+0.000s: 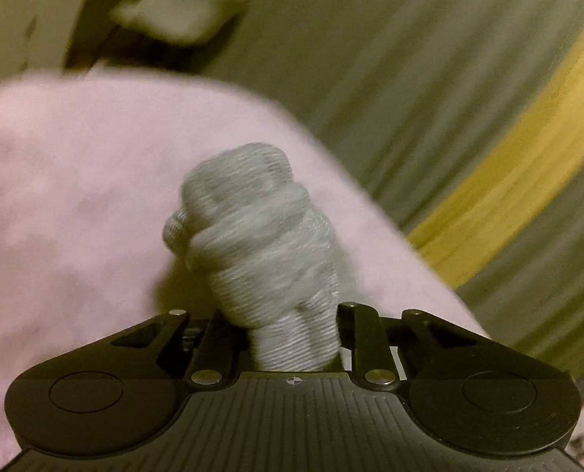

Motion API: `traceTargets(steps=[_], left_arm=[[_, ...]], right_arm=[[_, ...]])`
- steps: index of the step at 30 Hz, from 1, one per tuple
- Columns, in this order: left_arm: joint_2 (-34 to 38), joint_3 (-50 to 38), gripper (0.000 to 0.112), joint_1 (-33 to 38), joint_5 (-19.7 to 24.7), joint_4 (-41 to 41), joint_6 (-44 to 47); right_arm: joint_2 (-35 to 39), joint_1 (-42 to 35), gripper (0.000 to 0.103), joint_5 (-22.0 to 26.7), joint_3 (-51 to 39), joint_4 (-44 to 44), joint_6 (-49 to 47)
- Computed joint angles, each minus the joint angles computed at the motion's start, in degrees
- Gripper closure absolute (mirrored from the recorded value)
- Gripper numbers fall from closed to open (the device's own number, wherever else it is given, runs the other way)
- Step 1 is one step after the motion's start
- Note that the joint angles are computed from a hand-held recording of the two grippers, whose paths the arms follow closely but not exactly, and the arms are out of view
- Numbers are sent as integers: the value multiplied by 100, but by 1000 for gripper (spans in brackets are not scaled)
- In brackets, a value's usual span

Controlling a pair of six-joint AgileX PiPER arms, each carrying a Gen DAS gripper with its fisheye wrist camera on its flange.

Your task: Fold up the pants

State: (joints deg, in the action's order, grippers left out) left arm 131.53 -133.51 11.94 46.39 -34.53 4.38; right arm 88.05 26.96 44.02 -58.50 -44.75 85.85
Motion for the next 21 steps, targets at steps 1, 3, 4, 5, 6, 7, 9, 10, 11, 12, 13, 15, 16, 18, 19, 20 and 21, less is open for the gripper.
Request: traceTargets(steps=[1,3,4,5,6,7,9,10,11,12,13,15,16,18,19,20,21], left_arm=[[-254,179,90,-123,-109,-48,203],[-838,702,90,-413,-433,-334,816],[-1164,1063,90,-589,-661,-596,1192],[-1445,1338,90,-797,-816,-857,1620],[-1741,1659,90,-1080,-1040,-1050,2067],[-1944,1873,89,-1397,-1231,-1057,2308],[-2236,2207,87,-2123,-1439,-824,2690],[-2321,2381,85,-2545,-1562,-511,2668],[-2343,2524,76,-2934,-1620,-156,2572],[-2252,2510,53,-3288,-1455,319,2349],[-2146,2459,41,-3544,-1208,669,2166],[-1991,2489,34,-4032,-567,1282,2034],[-1921,2514,34,-4166,-398,1541,2017],[-1965,2831,34,-4314,-496,2160,1805],[-2083,3032,32,-4281,-538,2224,1772],[-2202,3173,26,-4249,-536,2261,1622],[-2274,3237,18,-4088,-493,2208,1452]], right_arm=[[-55,53,5,35,35,-164,122],[-188,148,5,54,115,-461,353],[-282,185,5,20,184,-604,504],[-413,205,5,-31,268,-761,673],[-528,230,5,-25,338,-908,845],[-629,250,5,11,392,-1020,987],[-869,256,5,63,533,-1193,1273],[-982,251,5,89,596,-1229,1392],[-1111,197,5,31,692,-1236,1479],[-1270,88,5,-96,813,-1177,1529],[-1364,27,5,-139,876,-1104,1567],[-1566,-128,5,-258,999,-919,1562],[-1655,-215,5,-361,1046,-824,1492],[-1812,-297,5,-586,1167,-715,1436],[-1889,-389,5,-781,1244,-620,1352],[-1921,-473,5,-965,1291,-508,1275],[-1964,-567,5,-1168,1326,-339,1180]])
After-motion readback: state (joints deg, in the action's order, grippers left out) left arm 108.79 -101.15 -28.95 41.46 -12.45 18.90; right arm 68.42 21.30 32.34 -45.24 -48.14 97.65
